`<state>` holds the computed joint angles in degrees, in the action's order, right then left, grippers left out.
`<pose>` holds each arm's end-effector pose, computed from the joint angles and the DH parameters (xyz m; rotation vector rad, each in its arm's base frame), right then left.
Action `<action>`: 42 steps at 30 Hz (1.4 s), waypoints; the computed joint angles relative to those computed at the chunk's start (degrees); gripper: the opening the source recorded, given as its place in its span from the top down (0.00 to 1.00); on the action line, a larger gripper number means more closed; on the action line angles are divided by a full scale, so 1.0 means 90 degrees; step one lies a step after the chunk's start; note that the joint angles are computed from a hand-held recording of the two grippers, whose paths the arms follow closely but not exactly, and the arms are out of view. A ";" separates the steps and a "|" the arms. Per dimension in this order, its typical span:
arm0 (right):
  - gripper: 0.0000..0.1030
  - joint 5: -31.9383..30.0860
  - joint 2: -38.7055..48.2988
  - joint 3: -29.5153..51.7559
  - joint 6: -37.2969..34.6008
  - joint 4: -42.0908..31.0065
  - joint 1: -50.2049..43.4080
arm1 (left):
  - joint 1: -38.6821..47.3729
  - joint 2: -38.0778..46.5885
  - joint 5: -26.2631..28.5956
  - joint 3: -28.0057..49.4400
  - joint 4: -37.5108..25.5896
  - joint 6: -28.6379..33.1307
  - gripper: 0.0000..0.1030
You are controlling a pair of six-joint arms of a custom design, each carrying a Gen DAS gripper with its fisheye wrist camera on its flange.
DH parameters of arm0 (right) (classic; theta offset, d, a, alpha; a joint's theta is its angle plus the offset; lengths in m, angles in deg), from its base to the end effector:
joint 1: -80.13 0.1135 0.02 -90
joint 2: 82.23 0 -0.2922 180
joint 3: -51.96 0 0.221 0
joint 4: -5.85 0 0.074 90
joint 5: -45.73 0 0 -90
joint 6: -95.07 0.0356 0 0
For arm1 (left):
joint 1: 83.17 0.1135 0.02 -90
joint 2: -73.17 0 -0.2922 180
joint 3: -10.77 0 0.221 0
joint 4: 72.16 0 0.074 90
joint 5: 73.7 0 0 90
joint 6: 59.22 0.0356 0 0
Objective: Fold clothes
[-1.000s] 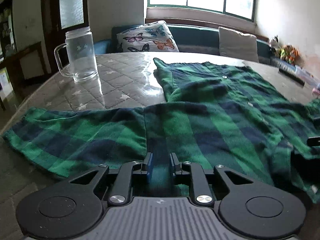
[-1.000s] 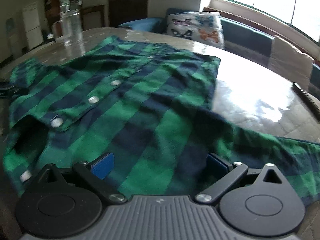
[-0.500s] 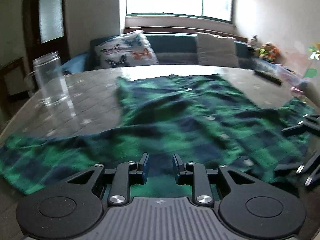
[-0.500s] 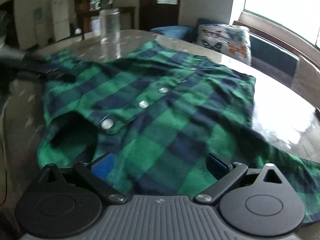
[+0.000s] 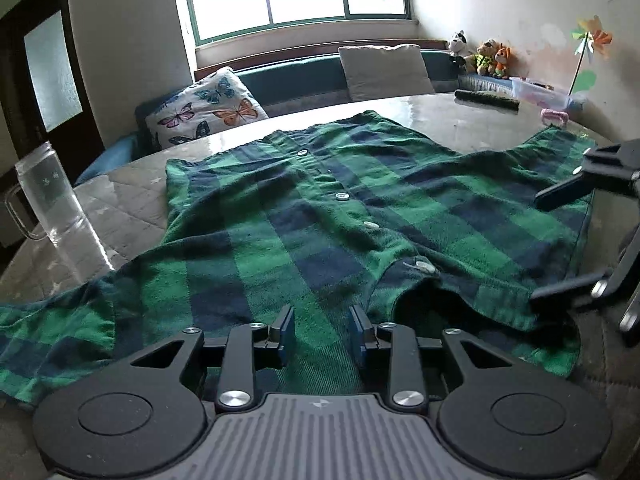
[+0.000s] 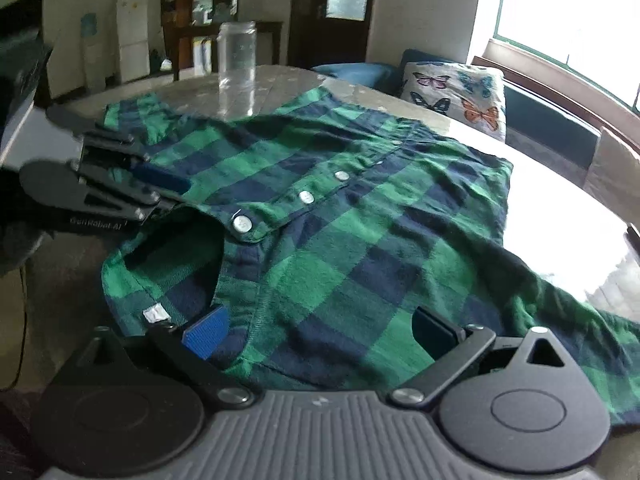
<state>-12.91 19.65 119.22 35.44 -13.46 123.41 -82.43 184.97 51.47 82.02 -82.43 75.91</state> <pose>0.2482 0.2083 0.1895 -0.0502 2.3331 -0.0687 0.3618 -0.0158 0.1612 1.0928 2.0019 -0.3472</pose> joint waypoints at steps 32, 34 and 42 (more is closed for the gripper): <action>0.38 -0.1035 -0.3048 -0.3766 -0.0749 0.1653 -0.6555 | -0.1455 -0.0456 -0.0496 -0.0042 -0.0197 -0.0725 0.45; 0.38 -0.1051 -0.3042 -0.3802 -0.0839 0.1748 -0.6888 | -0.1515 -0.0435 -0.0529 -0.0018 -0.0221 -0.0724 0.45; 0.41 -0.1280 -0.2698 -0.3964 -0.0985 0.2249 -0.7427 | -0.1764 -0.0406 -0.0609 -0.0007 -0.0220 -0.0744 0.45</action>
